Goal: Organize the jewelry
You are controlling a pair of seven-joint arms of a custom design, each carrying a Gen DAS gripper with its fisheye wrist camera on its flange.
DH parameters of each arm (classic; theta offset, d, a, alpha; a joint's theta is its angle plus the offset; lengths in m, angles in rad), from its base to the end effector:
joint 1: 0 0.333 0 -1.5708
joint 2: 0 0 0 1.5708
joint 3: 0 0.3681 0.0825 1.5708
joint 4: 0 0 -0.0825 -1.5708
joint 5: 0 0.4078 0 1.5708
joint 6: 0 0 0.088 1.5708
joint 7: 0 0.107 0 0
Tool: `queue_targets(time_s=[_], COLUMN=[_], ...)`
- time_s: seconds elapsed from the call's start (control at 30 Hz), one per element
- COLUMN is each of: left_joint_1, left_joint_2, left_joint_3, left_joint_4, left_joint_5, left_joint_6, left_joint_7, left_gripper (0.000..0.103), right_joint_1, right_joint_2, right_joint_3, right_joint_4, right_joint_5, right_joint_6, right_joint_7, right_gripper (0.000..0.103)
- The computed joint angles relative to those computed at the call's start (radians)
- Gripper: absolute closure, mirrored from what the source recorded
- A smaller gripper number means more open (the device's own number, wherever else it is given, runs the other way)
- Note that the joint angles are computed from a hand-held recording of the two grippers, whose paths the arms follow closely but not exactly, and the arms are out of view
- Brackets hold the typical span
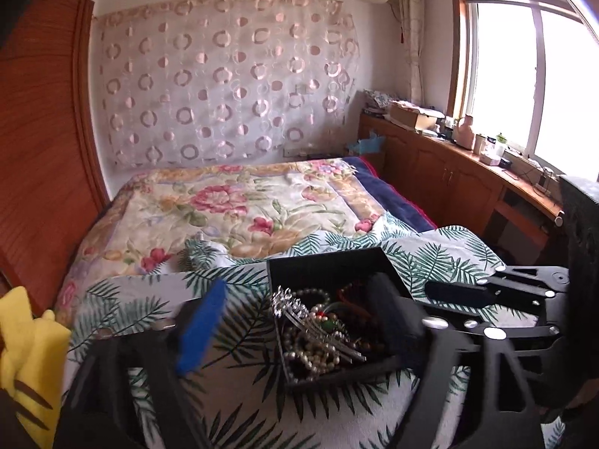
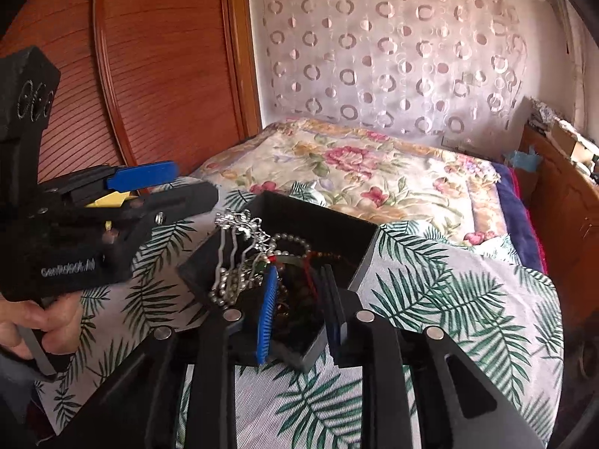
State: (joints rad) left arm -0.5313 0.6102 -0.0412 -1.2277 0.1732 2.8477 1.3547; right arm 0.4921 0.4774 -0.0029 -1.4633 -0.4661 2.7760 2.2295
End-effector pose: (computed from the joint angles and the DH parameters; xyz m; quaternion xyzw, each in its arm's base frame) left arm 0.6998 -0.4477 0.5766 -0.4557 0.7460 -0.4257 0.2334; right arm 0.6870 0.3887 0.5406 -0.6987 0.5740 -0.2426 0.3515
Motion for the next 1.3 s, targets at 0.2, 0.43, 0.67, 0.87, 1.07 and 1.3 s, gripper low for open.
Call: queue_targets(time_s=[0.2,0.43,0.67,0.87,1.07,1.3], left_joint_1=[-0.077,-0.169,-0.223,-0.208,-0.149,-0.081], left_joint_2=[-0.129,-0.241,-0.328,-0.396,-0.421,-0.428], left_joint_3=[0.104,0.208,0.260,0.246,0.190,0.119], left_joint_4=[-0.203,-0.354,-0.471,-0.554,-0.581,-0.583], left_joint_5=[0.089,0.316,0.549,0.683,0.745,0.816], left_joint_6=[0.094,0.112,0.123,0.126,0.117,0.122], left_joint_7=[-0.129,-0.339,-0.596,-0.760,-0.814,-0.875], left_gripper=[0.008,0.007,0.007,0.007,0.007,0.007], right_joint_1=[0.124,0.196,0.196,0.155,0.093,0.023], right_joint_2=[-0.117,-0.244,-0.367,-0.421,-0.433,-0.437], right_joint_3=[-0.133,-0.176,-0.115,-0.029,0.048,0.128], right_joint_4=[-0.149,-0.281,-0.392,-0.447,-0.469,-0.475], right_joint_5=[-0.253,-0.573,-0.810,-0.860,-0.894,-0.904], right_joint_6=[0.051,-0.003,-0.110,-0.198,-0.213,-0.229], right_joint_7=[0.319,0.701,0.960,1.023,1.080,1.088], right_gripper=[0.047,0.019,0.004,0.002,0.002,0.002])
